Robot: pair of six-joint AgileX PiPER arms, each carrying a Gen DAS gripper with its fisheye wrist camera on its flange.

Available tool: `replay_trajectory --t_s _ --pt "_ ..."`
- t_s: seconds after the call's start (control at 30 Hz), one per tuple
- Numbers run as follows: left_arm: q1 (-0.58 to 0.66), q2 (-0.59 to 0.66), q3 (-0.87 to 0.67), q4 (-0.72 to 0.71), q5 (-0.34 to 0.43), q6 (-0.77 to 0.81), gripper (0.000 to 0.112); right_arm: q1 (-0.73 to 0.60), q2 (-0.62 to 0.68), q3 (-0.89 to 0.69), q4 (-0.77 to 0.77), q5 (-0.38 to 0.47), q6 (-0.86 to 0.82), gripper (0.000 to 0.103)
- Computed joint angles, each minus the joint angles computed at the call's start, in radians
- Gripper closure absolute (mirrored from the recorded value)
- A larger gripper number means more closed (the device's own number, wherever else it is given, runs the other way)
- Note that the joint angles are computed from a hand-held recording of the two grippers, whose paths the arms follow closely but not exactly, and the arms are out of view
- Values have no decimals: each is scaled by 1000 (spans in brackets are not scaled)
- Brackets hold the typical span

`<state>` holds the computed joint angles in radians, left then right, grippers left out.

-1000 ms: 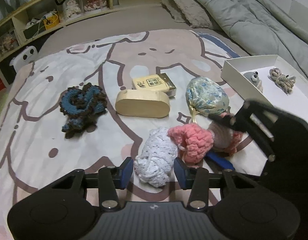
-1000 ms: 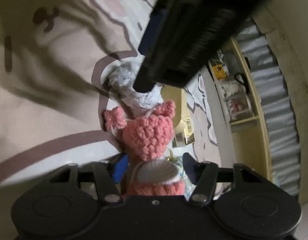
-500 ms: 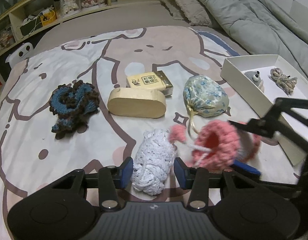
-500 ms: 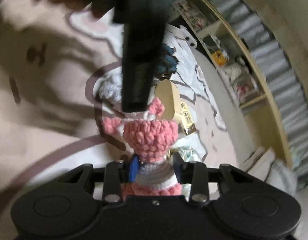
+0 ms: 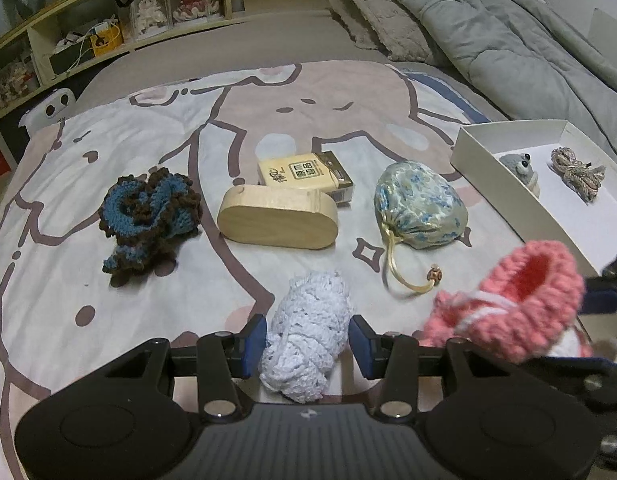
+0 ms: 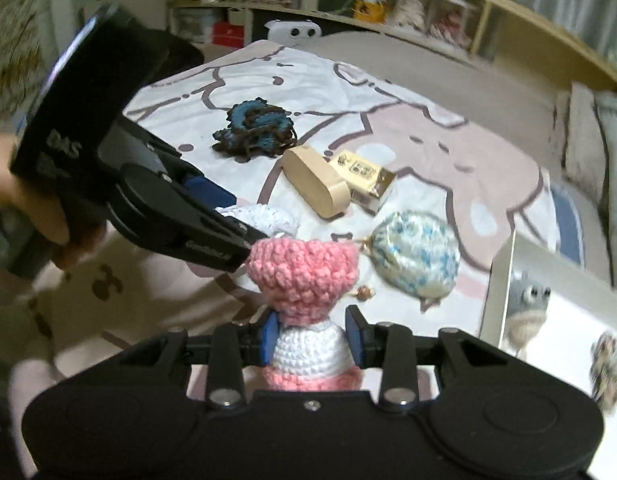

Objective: Organize objects
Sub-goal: 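Grasp the white yarn bundle with the left tool while the right tool grasps the pink pig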

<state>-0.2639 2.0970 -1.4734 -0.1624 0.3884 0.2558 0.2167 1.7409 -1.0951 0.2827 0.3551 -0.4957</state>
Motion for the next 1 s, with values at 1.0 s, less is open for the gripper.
replay_trajectory --t_s 1.0 --pt "-37 -63 8 264 -28 -381 75 -143 -39 -4 351 21 -198 67"
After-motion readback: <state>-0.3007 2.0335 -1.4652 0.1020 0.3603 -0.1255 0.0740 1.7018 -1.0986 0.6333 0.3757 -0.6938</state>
